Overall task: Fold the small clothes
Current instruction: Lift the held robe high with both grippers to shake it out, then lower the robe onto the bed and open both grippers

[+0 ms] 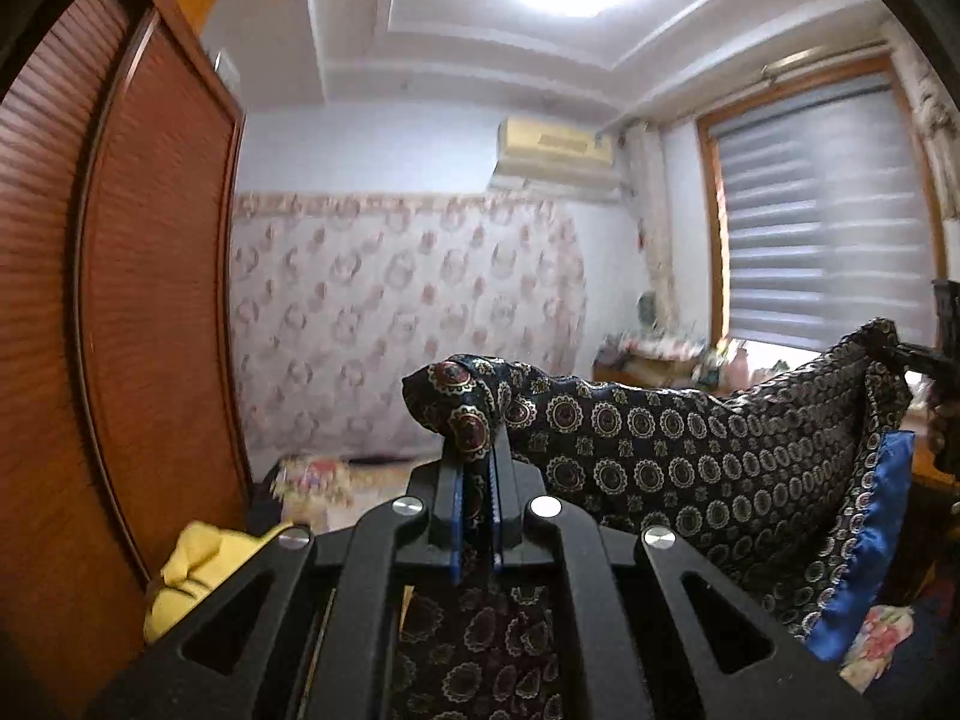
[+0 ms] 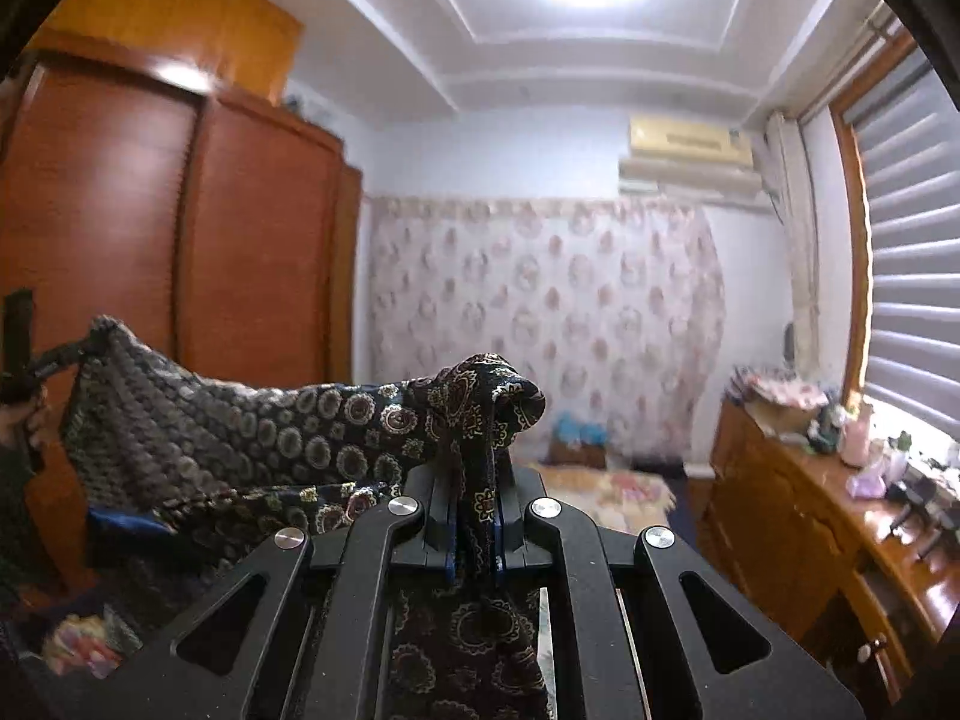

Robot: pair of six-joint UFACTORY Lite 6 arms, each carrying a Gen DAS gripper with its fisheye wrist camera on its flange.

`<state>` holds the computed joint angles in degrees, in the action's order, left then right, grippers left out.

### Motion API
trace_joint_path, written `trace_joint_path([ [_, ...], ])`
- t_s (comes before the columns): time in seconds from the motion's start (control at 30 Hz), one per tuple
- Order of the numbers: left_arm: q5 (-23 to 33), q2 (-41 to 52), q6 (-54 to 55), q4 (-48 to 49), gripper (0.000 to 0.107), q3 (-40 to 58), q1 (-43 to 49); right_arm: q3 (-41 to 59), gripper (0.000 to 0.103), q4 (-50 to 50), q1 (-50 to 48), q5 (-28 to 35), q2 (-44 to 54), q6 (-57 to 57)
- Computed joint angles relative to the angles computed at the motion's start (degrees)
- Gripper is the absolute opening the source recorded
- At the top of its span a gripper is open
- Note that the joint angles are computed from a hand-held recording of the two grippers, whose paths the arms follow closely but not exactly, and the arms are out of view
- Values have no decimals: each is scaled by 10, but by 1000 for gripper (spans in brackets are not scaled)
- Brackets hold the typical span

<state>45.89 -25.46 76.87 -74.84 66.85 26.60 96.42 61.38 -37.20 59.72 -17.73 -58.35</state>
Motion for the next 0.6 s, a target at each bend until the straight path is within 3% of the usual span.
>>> trace_joint_path([
  [0.17,-188,148,28,4,4,6,-159,-93,5,-93,141,-177,62,-2],
  [0.33,-309,291,95,-64,7,22,-250,-130,5,-119,214,-302,181,-10],
  [0.43,-346,359,122,-101,14,32,-272,-117,8,-195,241,-360,267,55],
  [0.5,-344,427,52,-38,17,61,-267,-109,21,-249,249,-372,315,112],
  [0.6,-362,441,11,6,24,43,-272,-133,37,-306,261,-407,353,157],
])
